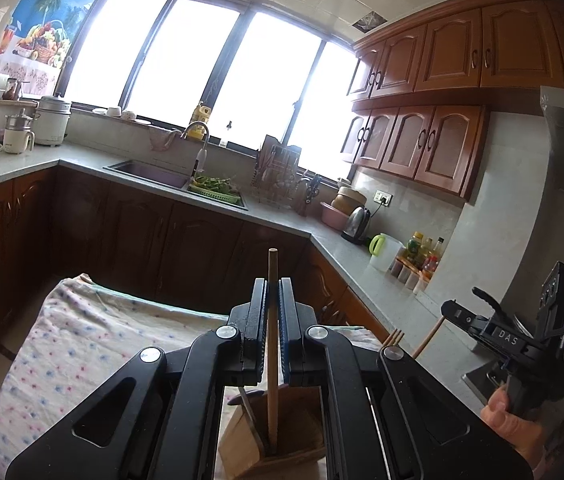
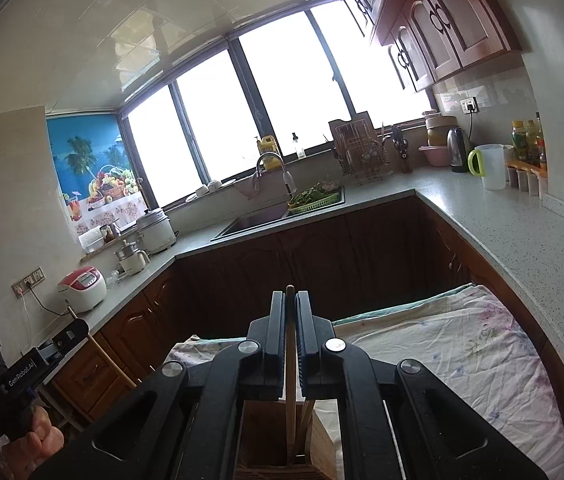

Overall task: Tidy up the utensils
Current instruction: 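Lower both wooden chopsticks into the holder and open both tools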

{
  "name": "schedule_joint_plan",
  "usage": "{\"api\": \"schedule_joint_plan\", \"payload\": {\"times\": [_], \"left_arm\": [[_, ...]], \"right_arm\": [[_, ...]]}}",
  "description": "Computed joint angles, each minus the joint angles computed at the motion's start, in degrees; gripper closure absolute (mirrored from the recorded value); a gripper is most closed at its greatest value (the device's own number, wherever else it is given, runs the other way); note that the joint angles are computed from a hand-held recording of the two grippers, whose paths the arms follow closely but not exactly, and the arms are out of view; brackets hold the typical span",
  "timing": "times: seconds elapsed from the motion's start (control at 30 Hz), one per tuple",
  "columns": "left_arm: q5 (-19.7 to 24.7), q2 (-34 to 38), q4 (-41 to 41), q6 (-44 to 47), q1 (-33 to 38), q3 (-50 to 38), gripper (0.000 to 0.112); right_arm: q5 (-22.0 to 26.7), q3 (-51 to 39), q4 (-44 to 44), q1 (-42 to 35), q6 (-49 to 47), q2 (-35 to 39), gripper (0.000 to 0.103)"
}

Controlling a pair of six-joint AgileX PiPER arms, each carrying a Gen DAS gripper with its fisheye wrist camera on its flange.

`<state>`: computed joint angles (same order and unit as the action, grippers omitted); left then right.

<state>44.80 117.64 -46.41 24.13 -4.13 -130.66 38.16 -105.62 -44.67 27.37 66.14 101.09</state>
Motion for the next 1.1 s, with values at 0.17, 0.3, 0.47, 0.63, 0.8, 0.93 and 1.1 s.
{"api": "schedule_joint_plan", "payload": {"times": [0.17, 0.3, 0.47, 0.63, 0.8, 0.93, 1.1], "left_arm": [[-2.44, -1.77, -1.11, 2.51, -0.54, 7.09, 0.108], [-3.03, -2.72, -3.12, 4.0, -0.13, 10.99, 0.108], [-2.34, -2.6, -3.62, 4.32, 0.01, 13.04, 0.108], [-2.89, -3.54, -4.55, 6.28, -0.39, 16.02, 0.107], [-3.08, -3.97, -3.57, 6.15, -0.65, 16.28, 0.107], [-1.94, -3.03, -1.04, 3.63, -0.89, 13.93, 0.107], [-1.31, -2.42, 1.08, 1.9, -1.2, 12.36, 0.107]], "right_arm": [[-1.55, 2.9, 0.58, -0.64, 2.81, 0.45, 0.098], [-1.88, 4.1, 0.85, -0.68, 4.05, 0.95, 0.098], [-2.44, 5.43, 1.83, -1.07, 4.71, 1.27, 0.098], [-2.66, 6.19, 2.41, -1.17, 4.63, 1.8, 0.098], [-2.45, 6.41, 2.49, -1.03, 4.14, 1.52, 0.098], [-2.38, 6.35, 2.57, -0.96, 4.14, 1.54, 0.098], [-2.34, 6.38, 2.51, -0.96, 4.12, 1.56, 0.098]]}}
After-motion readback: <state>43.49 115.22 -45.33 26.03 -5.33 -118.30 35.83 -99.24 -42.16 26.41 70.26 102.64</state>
